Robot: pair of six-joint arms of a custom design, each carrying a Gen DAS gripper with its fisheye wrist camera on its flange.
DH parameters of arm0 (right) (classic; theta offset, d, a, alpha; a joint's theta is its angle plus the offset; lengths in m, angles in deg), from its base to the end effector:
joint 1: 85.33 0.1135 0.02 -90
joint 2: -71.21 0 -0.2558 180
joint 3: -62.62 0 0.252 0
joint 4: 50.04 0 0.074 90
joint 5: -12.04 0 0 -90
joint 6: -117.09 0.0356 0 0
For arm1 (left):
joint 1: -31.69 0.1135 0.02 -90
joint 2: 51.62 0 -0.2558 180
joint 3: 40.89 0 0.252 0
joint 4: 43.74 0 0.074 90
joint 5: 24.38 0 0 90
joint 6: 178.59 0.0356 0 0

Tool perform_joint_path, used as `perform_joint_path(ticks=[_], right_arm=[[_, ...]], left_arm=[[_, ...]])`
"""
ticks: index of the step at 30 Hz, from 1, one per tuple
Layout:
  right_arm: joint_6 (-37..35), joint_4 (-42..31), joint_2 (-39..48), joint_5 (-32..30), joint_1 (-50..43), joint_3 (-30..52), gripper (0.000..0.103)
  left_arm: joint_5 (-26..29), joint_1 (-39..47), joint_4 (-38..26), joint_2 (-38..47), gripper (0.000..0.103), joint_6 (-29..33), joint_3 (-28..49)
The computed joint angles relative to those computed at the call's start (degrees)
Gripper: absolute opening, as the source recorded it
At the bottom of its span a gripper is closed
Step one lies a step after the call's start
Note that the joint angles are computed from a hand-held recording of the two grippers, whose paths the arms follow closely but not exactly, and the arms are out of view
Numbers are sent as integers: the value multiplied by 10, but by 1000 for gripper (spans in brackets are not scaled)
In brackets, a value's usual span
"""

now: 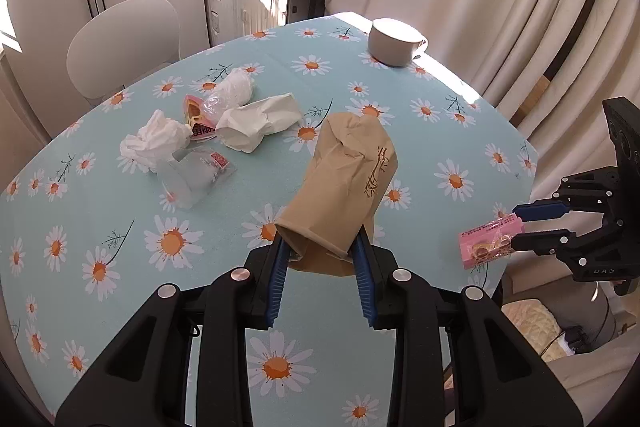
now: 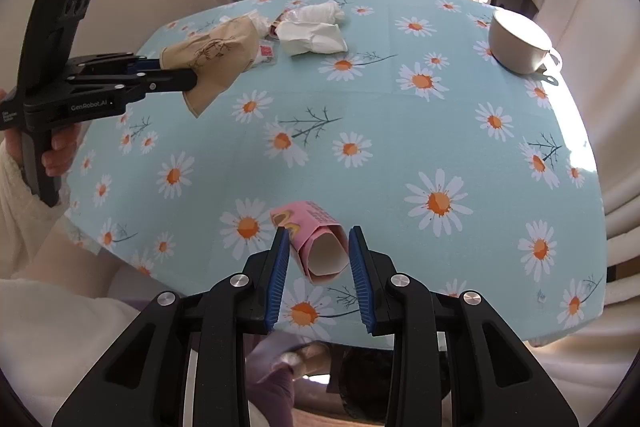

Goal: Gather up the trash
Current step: 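Carry sleeve and can to the black bin and open both tools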

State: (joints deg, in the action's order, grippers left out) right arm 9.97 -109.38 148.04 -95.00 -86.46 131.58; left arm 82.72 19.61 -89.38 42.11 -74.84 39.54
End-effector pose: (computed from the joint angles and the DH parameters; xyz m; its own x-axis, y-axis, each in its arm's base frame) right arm 0.2533 0.0054 0.2285 -0.8531 -0.2647 -0.4497 -0.3618 0.9210 0.1442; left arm 0.3279 -0.0809 0.2182 -0.7308 0.3887 -0.5610 0.5375 0.8344 -0.1220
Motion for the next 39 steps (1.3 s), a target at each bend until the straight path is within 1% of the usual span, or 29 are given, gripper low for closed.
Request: perform_joint_path(ticks=[5,7,11,15,19,20,21,22,24,27,29,33,35,37,38,39], right_arm=[[-17,-10,-61,-15,-44,-35,29],[-24,-19,-87,-25,-71,-47,29],[-60,-49,-143,-48,-136,-71,29],[-115,-95,-192,-75,-222,-88,29],[-192,-150,-225,-119,-343,-97,28],[-215,-165,-228,-126,-372,-99,16],[-239,-179,-231,-129,-400,-102,11],[-263,-188,-234,-129,-430,-107,10],[-308,-200,-235,-133,-494,-117,10],[-406,-234,-209,-157,-613,-119,10],[-459,-243,-196,-154,-677,-126,10],[-520,-237,-162,-141,-777,-138,10],[-546,-235,-150,-135,-820,-142,12],[-567,-229,-141,-129,-851,-146,12],[-579,-227,-137,-125,-866,-148,12],[-585,-224,-132,-120,-875,-149,12]], left_arm=[[1,-32,2,-49,32,-14,-32],[-7,-52,-3,-66,32,-16,-39],[-18,-98,-13,-92,32,-10,-45],[-26,-145,-19,-106,32,-11,-44],[-36,-197,-23,-107,32,-19,-41],[-41,-211,-23,-105,32,-20,-39],[-44,-226,-23,-102,32,-21,-37],[-48,-240,-24,-98,32,-22,-34],[-58,-272,-23,-89,32,-27,-29],[-62,-318,-21,-78,32,-29,-27],[-60,-346,-22,-65,32,-28,-21],[-63,-398,-32,-38,33,-12,-3],[-55,-416,-47,-15,34,2,17],[-50,-429,-57,4,42,4,37],[-45,-434,-61,13,53,4,47],[-40,-438,-64,21,70,2,56]])
